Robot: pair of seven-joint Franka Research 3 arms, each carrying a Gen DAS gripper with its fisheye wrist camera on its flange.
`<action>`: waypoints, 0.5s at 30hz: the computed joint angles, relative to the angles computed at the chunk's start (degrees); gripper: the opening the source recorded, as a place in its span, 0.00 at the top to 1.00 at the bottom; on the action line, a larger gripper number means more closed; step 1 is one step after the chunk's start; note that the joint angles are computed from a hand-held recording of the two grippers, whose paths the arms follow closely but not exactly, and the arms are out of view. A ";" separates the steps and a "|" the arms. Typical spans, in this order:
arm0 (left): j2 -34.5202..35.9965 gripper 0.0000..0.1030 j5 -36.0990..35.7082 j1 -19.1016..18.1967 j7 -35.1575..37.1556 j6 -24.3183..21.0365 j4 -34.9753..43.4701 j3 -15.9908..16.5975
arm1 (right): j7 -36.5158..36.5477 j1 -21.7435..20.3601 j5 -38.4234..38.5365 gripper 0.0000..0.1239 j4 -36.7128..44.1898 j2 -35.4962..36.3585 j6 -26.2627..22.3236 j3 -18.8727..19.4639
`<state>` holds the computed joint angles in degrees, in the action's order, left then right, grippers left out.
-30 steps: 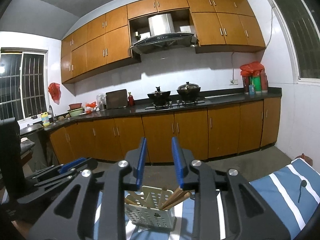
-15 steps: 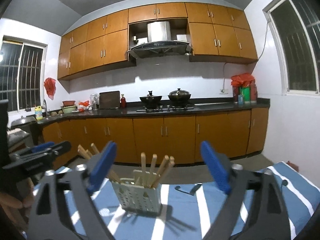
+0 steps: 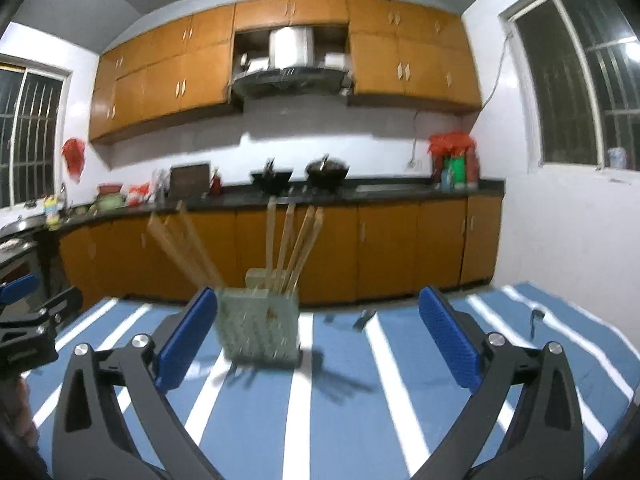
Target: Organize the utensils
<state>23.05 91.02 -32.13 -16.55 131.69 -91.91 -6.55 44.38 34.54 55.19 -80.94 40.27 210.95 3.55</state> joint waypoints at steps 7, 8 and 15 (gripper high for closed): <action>0.47 0.02 -0.74 -0.52 -1.27 -0.65 -1.63 -0.40 | -0.12 0.54 1.46 0.20 -4.99 -2.25 -3.16 -0.07; 0.69 0.02 -0.95 -0.73 -1.02 -1.09 -1.61 -0.45 | 0.79 0.40 0.64 0.20 -5.82 -2.46 -3.00 0.14; 1.80 0.02 -2.82 -0.99 0.16 0.04 -1.77 -0.46 | -1.55 4.23 4.38 0.20 -5.85 -1.63 -5.51 -4.07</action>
<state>24.85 88.20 -33.12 -16.39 131.73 -93.68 -7.01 42.83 38.77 59.57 -86.80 38.64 205.44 -0.53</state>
